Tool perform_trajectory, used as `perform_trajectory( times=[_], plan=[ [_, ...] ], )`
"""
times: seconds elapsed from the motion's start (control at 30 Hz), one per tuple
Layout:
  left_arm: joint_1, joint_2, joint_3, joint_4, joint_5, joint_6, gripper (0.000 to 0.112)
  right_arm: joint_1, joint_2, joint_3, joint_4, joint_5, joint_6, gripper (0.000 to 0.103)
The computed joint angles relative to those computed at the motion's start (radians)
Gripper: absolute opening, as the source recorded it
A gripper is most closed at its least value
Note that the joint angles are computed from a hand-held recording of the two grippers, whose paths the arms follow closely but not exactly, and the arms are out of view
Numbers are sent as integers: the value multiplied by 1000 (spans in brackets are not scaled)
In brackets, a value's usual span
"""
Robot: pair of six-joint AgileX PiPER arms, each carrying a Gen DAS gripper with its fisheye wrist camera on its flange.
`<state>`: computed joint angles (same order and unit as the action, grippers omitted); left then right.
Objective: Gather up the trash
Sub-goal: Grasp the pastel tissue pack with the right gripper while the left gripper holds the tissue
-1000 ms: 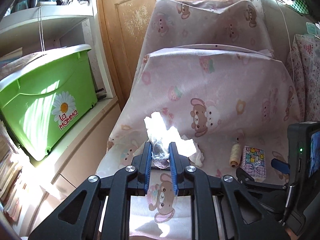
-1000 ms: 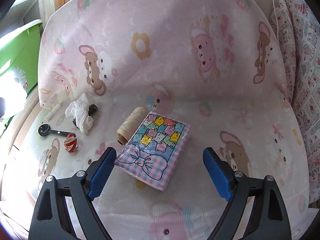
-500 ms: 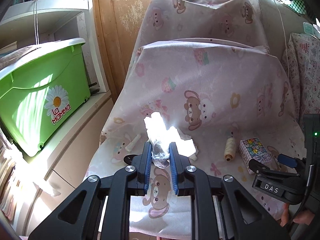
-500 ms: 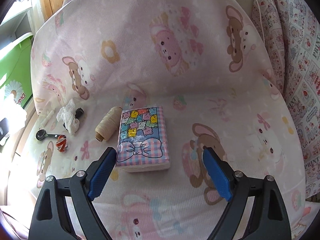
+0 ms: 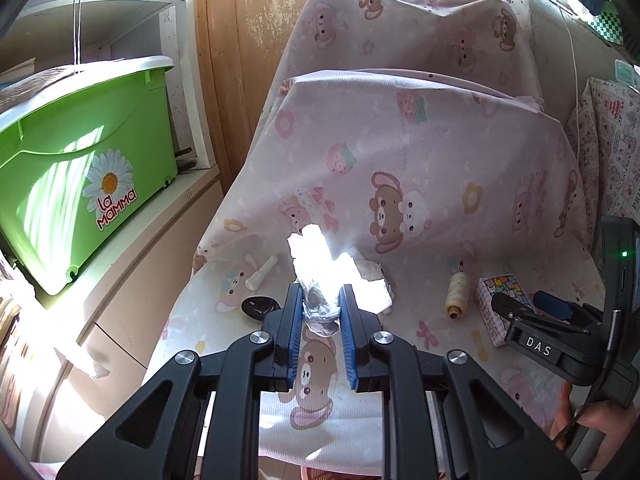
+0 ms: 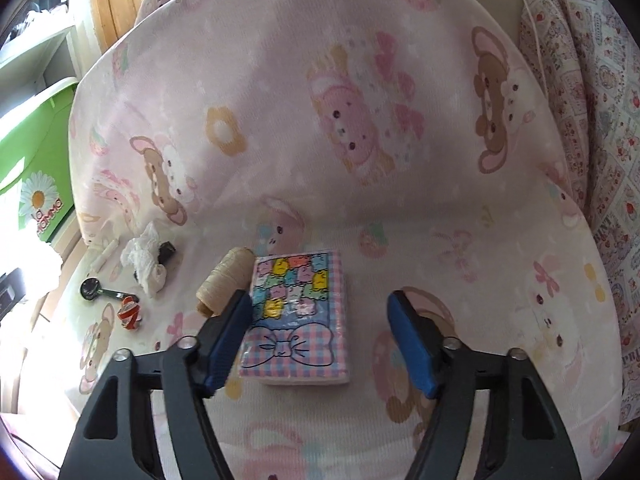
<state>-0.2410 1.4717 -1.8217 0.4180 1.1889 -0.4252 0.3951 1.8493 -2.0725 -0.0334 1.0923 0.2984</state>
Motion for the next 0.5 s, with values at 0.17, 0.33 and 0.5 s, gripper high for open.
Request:
perform_trajectory(
  times=[0.17,0.33,0.5],
  plan=[
    [37,4,-14,-53,13,6,17,22,8,-27,16,24,-56,50],
    [48,2,-17,-72,19,11,17,28,-4,-17,36,38,-77,54],
    [37,1,-13,-68,23,19,17,17,10,-34,49,58,-59,65]
  ],
)
